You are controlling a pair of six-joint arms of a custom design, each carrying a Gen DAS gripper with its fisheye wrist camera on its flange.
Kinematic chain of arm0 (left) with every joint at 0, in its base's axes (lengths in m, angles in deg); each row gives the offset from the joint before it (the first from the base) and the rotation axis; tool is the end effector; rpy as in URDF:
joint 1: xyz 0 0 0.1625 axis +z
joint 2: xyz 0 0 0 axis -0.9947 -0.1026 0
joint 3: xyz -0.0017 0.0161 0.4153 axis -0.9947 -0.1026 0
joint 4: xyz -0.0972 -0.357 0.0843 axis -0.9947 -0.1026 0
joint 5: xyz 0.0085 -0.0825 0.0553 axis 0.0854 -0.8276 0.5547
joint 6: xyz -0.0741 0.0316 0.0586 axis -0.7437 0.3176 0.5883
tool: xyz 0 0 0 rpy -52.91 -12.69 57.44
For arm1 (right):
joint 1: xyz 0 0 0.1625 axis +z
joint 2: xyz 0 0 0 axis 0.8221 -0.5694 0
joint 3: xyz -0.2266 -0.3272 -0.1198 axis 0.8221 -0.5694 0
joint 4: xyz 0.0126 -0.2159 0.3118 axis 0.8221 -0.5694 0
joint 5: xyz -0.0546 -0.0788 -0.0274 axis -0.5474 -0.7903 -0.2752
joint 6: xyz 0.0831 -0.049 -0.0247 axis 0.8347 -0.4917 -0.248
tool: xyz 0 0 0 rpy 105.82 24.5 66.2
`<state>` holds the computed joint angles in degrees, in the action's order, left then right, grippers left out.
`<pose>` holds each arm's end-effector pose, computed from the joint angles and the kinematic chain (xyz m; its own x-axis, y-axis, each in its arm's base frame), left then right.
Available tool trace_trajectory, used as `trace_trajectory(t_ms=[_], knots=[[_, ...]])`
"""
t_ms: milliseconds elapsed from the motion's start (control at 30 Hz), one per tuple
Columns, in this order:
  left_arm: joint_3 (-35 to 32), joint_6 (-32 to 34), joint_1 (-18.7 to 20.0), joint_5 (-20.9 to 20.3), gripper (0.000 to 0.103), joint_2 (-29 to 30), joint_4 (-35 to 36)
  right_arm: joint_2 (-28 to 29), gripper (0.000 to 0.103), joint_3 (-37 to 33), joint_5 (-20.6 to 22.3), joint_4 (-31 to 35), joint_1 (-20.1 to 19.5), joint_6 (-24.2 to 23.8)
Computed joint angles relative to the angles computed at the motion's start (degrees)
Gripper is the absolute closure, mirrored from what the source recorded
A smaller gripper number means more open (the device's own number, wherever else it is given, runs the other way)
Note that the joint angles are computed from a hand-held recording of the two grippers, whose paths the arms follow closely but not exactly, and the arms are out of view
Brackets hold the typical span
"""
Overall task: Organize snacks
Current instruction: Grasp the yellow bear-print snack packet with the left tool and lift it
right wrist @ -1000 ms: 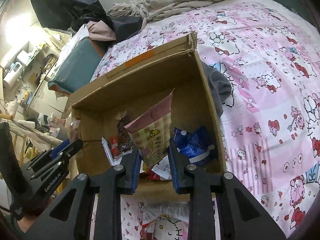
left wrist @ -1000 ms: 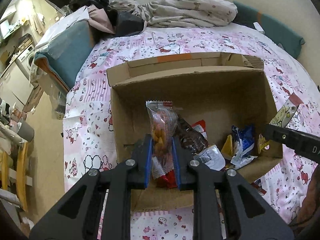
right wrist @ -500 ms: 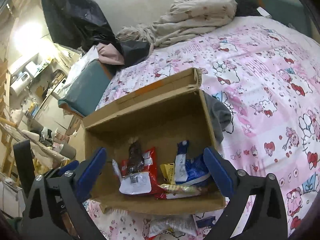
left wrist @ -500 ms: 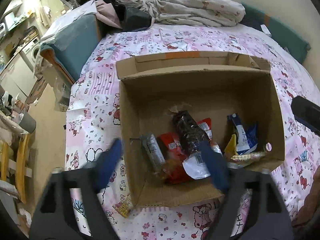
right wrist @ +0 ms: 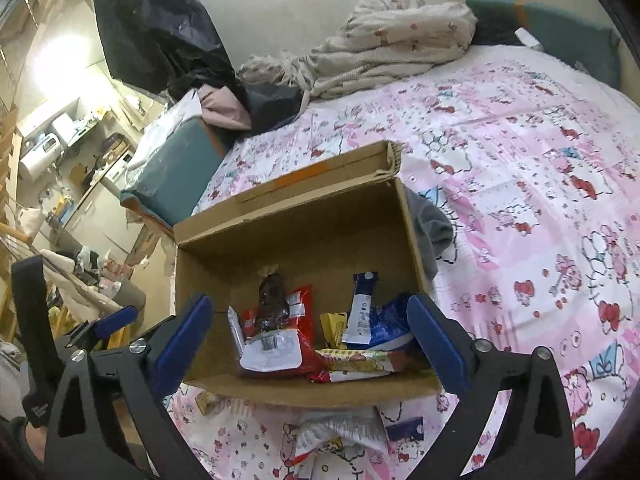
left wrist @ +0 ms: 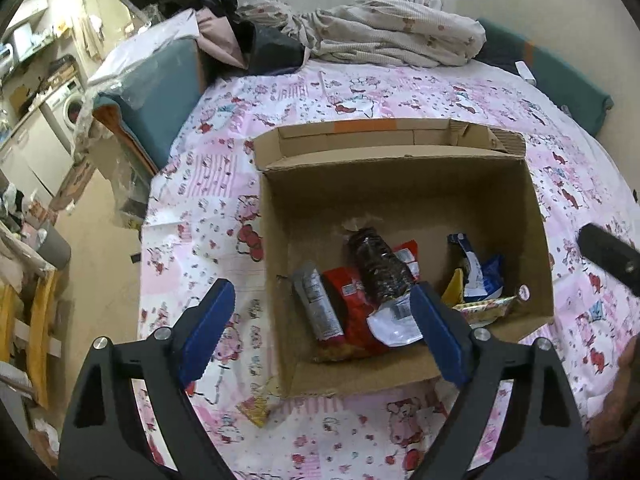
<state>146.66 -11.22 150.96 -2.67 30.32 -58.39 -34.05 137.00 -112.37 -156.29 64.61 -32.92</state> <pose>-0.0890 -0.7181 0.4280 -0.6386 0.2769 -0.7180 0.5983 0.7654 -0.2370 0.4570 -0.6484 0.0479 -0.9462 0.1062 0.3055 -0.1530 0.6851 -0.7122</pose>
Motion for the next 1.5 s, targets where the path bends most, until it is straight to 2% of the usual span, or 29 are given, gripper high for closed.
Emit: trace_trajectory(t_ms=[233,333,533,800,900,1100,1167,1267,1367,1500], knots=[[2.12,-0.76,0.64,-2.04,0.015,-3.89,0.99,-2.07,0.003,4.60,-1.03,-3.09,1.79,0.94],[3.18,-1.56,0.92,-3.40,0.005,-5.88,1.02,-3.35,0.003,7.44,-1.21,-3.55,2.25,3.21],[3.84,-2.62,1.76,-5.16,0.005,-8.73,3.60,-4.14,0.003,10.37,-2.70,-4.08,3.42,5.34],[7.84,-0.88,3.33,-6.31,0.005,-11.91,3.18,-5.11,0.003,14.17,-3.97,-2.25,4.33,11.55],[6.07,-3.68,4.82,-7.53,0.005,-11.66,5.65,-5.81,0.003,15.93,-3.10,-0.73,4.24,14.63],[2.15,-8.56,6.75,-4.12,0.005,-9.47,4.17,-6.52,0.003,18.28,-1.19,0.72,3.84,18.13],[-0.76,-10.89,7.83,-2.48,0.005,-7.87,6.15,-7.00,0.003,19.25,-1.79,0.67,3.79,18.65],[-5.53,-14.68,9.13,3.25,0.006,-4.52,14.82,-7.95,0.003,21.22,-0.96,-0.47,3.17,20.97],[-9.28,-18.57,10.79,3.12,0.008,-1.94,24.05,-8.26,0.003,21.77,0.90,-0.94,2.31,23.01],[-8.94,-15.28,10.82,2.31,0.012,-0.13,27.56,-7.74,0.003,20.70,1.70,1.02,1.72,23.80]])
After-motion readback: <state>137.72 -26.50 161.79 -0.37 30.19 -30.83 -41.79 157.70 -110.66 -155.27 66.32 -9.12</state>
